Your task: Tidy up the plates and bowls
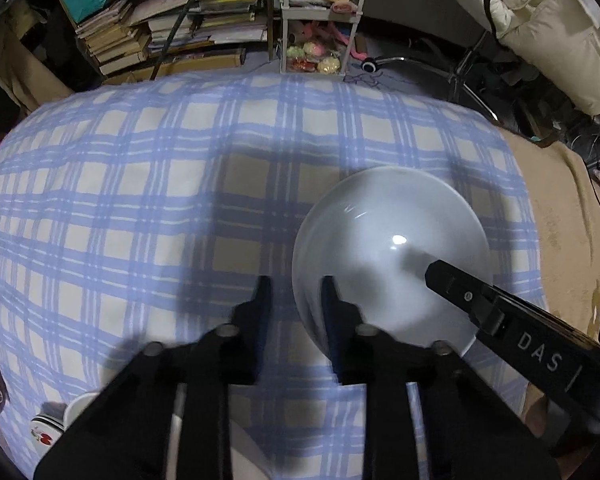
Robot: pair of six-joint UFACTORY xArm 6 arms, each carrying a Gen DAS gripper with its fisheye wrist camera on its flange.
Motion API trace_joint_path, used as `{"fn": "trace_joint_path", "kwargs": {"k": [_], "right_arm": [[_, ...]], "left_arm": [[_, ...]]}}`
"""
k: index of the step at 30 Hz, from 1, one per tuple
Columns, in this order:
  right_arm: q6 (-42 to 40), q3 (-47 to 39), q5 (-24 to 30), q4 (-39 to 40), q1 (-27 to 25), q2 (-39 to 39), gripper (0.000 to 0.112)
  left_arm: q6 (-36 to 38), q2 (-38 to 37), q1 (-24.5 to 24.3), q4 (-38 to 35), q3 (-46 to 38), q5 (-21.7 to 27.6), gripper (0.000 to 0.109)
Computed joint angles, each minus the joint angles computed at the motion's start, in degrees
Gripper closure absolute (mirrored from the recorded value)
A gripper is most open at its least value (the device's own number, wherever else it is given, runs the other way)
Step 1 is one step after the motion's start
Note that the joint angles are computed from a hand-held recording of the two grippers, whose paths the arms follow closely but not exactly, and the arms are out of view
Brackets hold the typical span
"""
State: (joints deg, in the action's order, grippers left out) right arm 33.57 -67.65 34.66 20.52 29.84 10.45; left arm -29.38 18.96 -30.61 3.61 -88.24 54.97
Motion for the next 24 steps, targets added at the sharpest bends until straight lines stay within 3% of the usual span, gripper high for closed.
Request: {"fn": "trace_joint_path", "kwargs": {"k": [2,6,12,19,24], "right_arm": [[-3.2,0.3,-0.7,3.5,0.2,0.1,0.098],[-1.8,0.1,-0.5,-0.7,1.0,-0.2,0.098],[-1.9,2.2,-2.8,-0.2,2.0,-2.9,0.098],[3.3,4.8,-6.8,-4.9,4.6,-7.1,0.098],[3.1,5.9,-8.4,-3.9,6.3,-9.4,0.098]], "left_arm": [[0.2,0.2,-0.2,0.2,0.0,0.0,0.095],[0.1,-0.4,-1.1,2.1,0.2,0.5,0.096],[-0.4,-2.7,-0.9,2.1,1.6,1.3,0.096],[-1.7,-8.2,-1.4,5.6,5.0,1.1,0.095],[-2.1,-13.6,-1.1,5.6,8.5,0.8,0.095]]}}
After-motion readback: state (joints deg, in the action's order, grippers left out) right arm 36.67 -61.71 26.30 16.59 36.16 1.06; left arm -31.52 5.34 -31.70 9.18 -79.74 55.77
